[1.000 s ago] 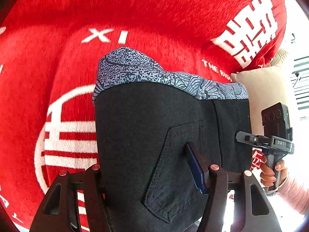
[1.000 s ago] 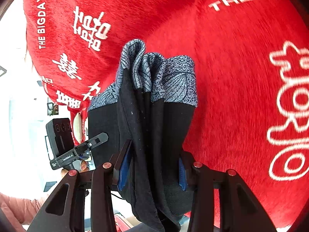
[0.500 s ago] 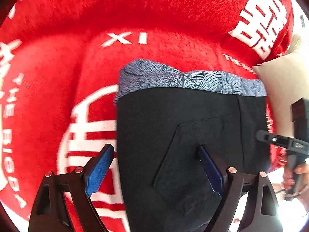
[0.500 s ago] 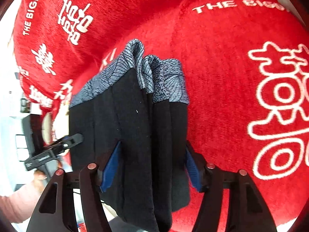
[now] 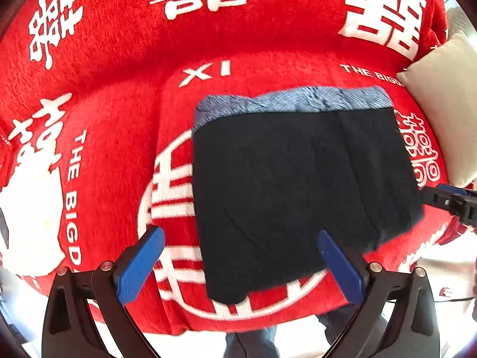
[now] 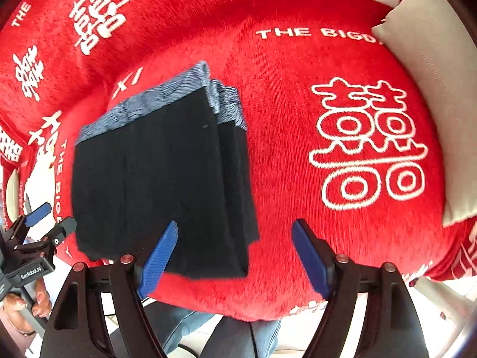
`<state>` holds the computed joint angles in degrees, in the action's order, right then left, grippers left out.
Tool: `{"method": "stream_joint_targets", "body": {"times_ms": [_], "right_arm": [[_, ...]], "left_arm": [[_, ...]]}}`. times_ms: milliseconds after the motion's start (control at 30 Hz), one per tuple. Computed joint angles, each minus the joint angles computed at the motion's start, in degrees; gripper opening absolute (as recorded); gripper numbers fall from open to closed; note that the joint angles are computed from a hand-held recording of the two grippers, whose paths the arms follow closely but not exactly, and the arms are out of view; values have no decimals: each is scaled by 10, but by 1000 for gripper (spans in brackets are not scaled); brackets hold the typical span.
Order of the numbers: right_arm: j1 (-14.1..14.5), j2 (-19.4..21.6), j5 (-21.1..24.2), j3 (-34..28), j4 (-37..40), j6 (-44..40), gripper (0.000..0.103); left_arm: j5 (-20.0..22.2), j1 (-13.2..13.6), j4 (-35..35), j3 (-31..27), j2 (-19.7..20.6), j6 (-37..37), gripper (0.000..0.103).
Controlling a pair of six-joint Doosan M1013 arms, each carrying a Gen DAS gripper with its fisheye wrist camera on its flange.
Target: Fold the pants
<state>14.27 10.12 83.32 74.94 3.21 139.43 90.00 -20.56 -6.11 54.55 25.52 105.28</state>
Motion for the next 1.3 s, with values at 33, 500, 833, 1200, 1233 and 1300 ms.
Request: {"method": "stream_joint_targets", "body": {"times_ms": [33,500,833,1200,1233,1300], "right_arm": [[6,1,5,-4,-7,10,83],[65,35,87,-111,-70,43,103],[76,66,146,-170,-66,44,103],[78,82,179,-195,-69,13,103],[78,83,179,-195,-69,12,103],[78,84,182,-196,-69,10,103]], "left_arm": [[11,-1,3,-3,0,-4,103],[67,-3,52,-33,-18,-27,103],[90,-1,52,-50,-20,-52,103],[107,-4,57,-63,-12,-55,103],[108,-4,58,-63,-12,-55,103],[108,-4,59,-63,-12,-52,103]]}}
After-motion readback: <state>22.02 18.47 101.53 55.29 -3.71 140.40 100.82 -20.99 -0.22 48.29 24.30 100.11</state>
